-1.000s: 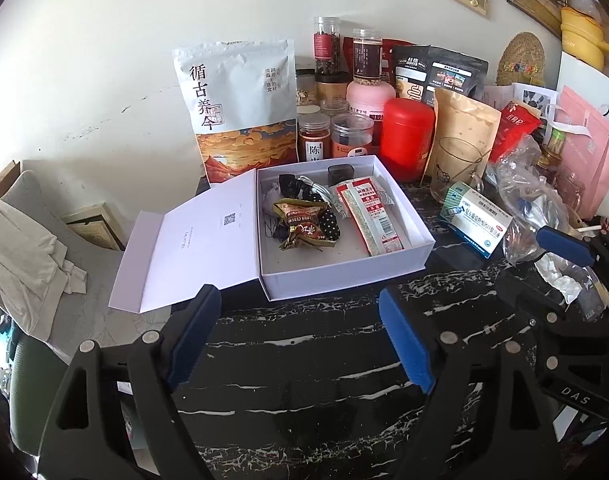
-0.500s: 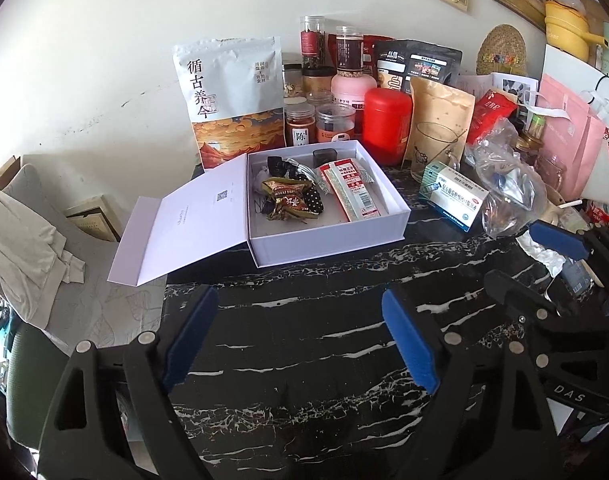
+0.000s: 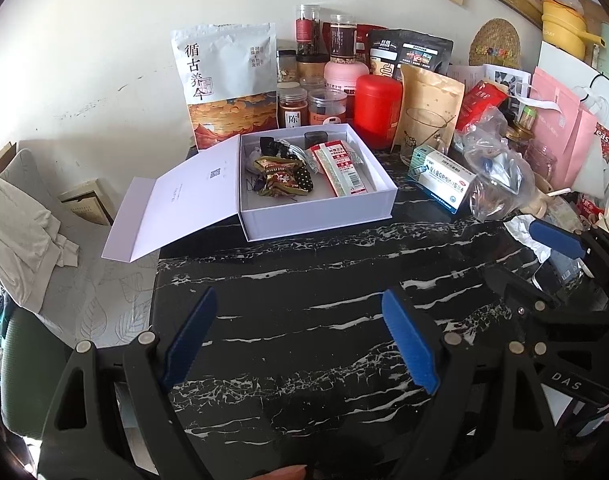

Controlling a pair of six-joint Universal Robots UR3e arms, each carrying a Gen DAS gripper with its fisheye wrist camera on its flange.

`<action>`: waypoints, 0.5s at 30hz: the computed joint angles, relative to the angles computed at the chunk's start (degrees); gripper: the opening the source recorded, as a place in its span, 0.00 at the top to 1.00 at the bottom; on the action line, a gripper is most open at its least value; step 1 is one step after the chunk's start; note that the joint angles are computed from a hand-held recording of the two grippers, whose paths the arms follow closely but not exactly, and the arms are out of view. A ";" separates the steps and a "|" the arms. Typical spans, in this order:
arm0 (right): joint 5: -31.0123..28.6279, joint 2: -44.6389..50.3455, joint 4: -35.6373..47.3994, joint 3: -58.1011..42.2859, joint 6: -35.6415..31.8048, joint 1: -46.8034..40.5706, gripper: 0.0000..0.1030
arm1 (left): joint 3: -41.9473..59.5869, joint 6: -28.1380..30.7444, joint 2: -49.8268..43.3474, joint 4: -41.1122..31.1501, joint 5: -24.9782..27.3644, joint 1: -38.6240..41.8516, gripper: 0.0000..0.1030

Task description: Organize objects

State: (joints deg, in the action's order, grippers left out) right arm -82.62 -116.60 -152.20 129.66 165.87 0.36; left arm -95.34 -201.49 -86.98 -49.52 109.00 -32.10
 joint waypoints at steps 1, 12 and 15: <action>-0.11 -0.13 0.00 0.07 0.02 0.08 0.31 | -0.35 -0.12 0.18 0.04 -0.12 0.09 0.19; -0.13 1.05 0.13 -0.96 -0.07 0.48 0.31 | -1.74 0.62 0.93 0.14 -2.53 2.11 0.19; -0.14 1.78 -0.15 -1.21 -0.02 0.64 0.31 | -1.54 0.53 0.86 -0.07 -2.40 2.02 0.19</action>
State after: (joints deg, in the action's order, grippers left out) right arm -82.76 -114.83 -152.35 128.45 165.85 1.00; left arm -96.88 -200.96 -86.12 -49.59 106.60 -30.08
